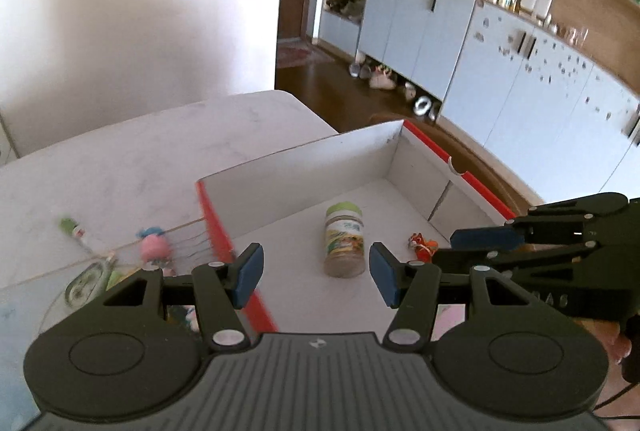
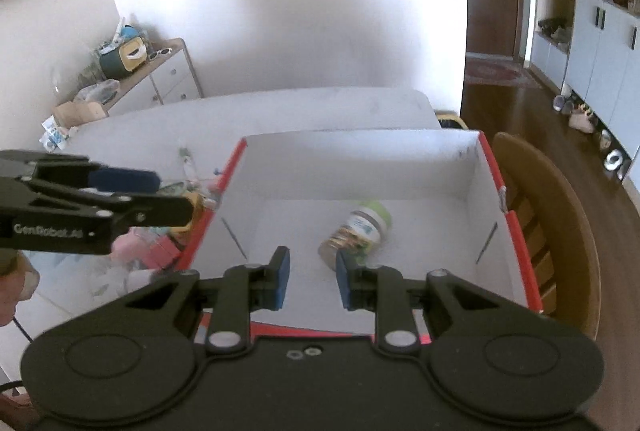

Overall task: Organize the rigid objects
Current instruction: 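Withdraw both grippers from the box back toward the cluttered mat, then grasp the pink heart-shaped dish with the left gripper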

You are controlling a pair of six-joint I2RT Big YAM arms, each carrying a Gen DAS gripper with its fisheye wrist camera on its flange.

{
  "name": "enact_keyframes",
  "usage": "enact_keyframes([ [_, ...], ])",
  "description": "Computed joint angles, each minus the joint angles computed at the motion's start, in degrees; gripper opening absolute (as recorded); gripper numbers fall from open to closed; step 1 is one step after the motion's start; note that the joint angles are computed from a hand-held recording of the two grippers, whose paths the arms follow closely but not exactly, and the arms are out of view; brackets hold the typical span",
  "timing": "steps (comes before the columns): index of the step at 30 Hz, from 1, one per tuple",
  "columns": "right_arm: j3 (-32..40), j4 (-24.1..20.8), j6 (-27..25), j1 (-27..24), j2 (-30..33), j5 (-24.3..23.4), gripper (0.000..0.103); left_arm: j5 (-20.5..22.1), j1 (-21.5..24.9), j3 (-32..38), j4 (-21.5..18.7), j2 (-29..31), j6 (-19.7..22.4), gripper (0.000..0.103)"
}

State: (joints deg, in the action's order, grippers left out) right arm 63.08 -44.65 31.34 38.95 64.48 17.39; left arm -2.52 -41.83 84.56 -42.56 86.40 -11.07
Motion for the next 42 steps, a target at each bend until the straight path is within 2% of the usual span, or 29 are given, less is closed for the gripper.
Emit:
enact_keyframes([
  [1,0.34,-0.05,0.25,0.83,0.24,1.02,0.026,0.24,0.46,-1.53,0.71,-1.39,0.08,0.058],
  [2,0.67,-0.03,0.60,1.76,0.54,2.06,0.031,0.38,1.03,-3.15,1.35,-2.88,-0.05,0.058],
  [4,1.57,0.12,1.37,3.60,1.48,4.22,0.048,0.54,2.06,-5.68,2.37,-5.18,0.14,0.065],
  [5,1.75,0.24,2.03,4.61,1.74,5.64,0.063,0.41,2.71,-7.17,2.90,-6.54,0.20,0.066],
  [6,1.95,0.49,2.72,5.56,2.06,7.11,0.068,0.28,3.37,-8.56,3.36,-7.80,0.36,0.066],
  [9,3.09,0.17,5.01,7.67,3.41,8.79,0.069,0.19,5.30,-11.54,3.89,-10.55,1.70,0.066],
  [12,4.52,-0.31,8.16,9.74,5.23,10.55,0.076,1.57,7.72,-14.67,4.70,-13.27,2.87,0.068],
  [14,5.42,-0.17,9.70,11.05,6.43,11.55,0.080,3.38,9.69,-16.37,4.96,-14.64,3.50,0.076],
  [19,7.94,0.05,13.52,13.93,9.75,13.63,0.089,8.56,15.02,-19.76,6.00,-17.21,6.14,0.078],
  [21,9.11,0.11,14.31,14.82,11.21,14.18,0.096,10.90,17.18,-20.88,6.13,-17.93,6.95,0.081],
  [26,12.20,0.30,15.37,16.73,15.20,14.33,0.100,15.86,21.49,-23.18,7.48,-18.19,9.39,0.083],
  [29,14.76,-0.81,16.43,17.50,18.40,13.99,0.100,16.95,23.38,-24.05,8.16,-17.29,10.17,0.083],
  [35,19.41,-3.42,17.62,18.22,24.11,12.25,0.100,16.42,25.66,-25.31,9.84,-14.55,13.13,0.083],
  [42,23.81,-6.97,16.42,18.23,29.81,10.47,0.100,16.73,26.96,-25.93,11.75,-10.57,15.42,0.083],
])
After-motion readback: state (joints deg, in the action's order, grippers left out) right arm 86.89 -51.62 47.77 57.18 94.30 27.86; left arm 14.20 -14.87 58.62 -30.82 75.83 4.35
